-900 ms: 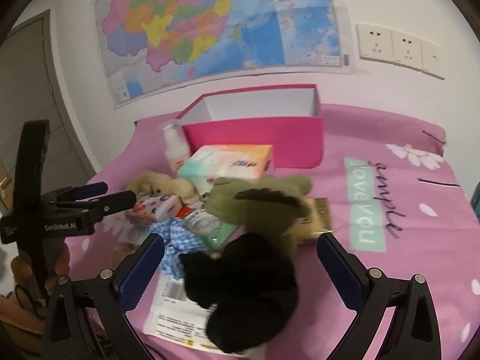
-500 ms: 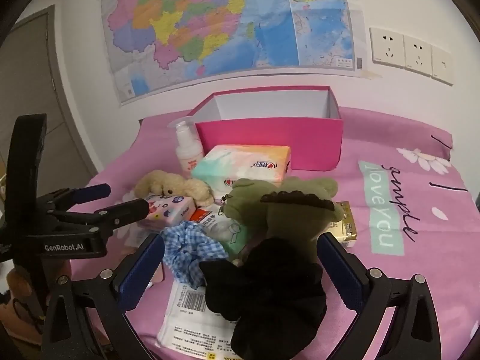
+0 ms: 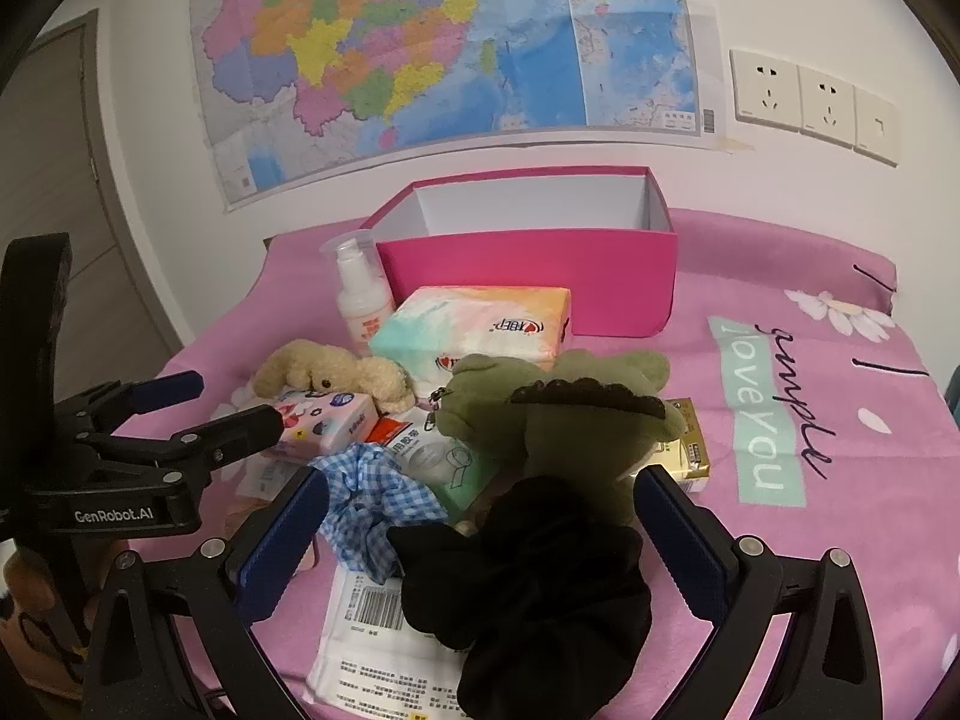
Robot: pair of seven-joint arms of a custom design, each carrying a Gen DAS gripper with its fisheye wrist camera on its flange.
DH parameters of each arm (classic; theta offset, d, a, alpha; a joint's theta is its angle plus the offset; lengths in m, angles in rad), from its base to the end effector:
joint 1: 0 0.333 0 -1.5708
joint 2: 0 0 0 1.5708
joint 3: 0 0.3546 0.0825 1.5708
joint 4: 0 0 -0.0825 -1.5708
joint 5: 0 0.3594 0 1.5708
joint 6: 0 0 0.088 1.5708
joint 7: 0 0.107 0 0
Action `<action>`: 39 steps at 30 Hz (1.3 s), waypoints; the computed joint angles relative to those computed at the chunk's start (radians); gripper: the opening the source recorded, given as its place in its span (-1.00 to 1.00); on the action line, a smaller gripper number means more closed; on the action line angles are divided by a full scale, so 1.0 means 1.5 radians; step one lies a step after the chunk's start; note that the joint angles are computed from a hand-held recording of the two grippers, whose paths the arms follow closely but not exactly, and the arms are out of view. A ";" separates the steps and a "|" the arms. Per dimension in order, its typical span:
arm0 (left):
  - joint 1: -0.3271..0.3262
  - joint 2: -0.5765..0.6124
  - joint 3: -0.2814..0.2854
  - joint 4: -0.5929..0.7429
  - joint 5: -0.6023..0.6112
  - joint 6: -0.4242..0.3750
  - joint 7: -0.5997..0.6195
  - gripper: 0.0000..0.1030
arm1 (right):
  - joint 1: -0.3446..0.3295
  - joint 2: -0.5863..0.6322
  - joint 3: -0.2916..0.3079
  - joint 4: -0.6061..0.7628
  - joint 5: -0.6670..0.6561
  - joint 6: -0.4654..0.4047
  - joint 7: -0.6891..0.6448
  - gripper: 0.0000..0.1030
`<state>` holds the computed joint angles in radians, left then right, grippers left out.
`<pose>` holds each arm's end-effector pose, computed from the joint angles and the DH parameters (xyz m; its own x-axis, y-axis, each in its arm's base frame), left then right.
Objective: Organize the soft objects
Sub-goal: 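Move the right gripper toward the black plush in front of the pile, then close the right gripper on the black plush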
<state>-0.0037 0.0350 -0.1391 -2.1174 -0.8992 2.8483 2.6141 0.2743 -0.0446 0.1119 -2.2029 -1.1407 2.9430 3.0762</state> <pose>0.5658 -0.0383 0.5134 -0.4089 -0.9117 0.0410 -0.6287 0.2488 -0.7368 0.4668 0.2547 0.5148 0.0146 -0.9842 -0.1763 -0.6229 0.1289 -0.7716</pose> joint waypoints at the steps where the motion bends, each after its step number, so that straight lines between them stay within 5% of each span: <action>1: 0.000 0.000 0.000 0.000 -0.004 -0.001 0.005 0.98 | 0.000 0.000 0.000 0.000 0.003 0.001 -0.003 1.00; 39: -0.013 -0.006 -0.002 -0.010 -0.012 0.018 0.022 0.98 | 0.001 0.002 -0.006 -0.010 0.011 0.008 0.005 1.00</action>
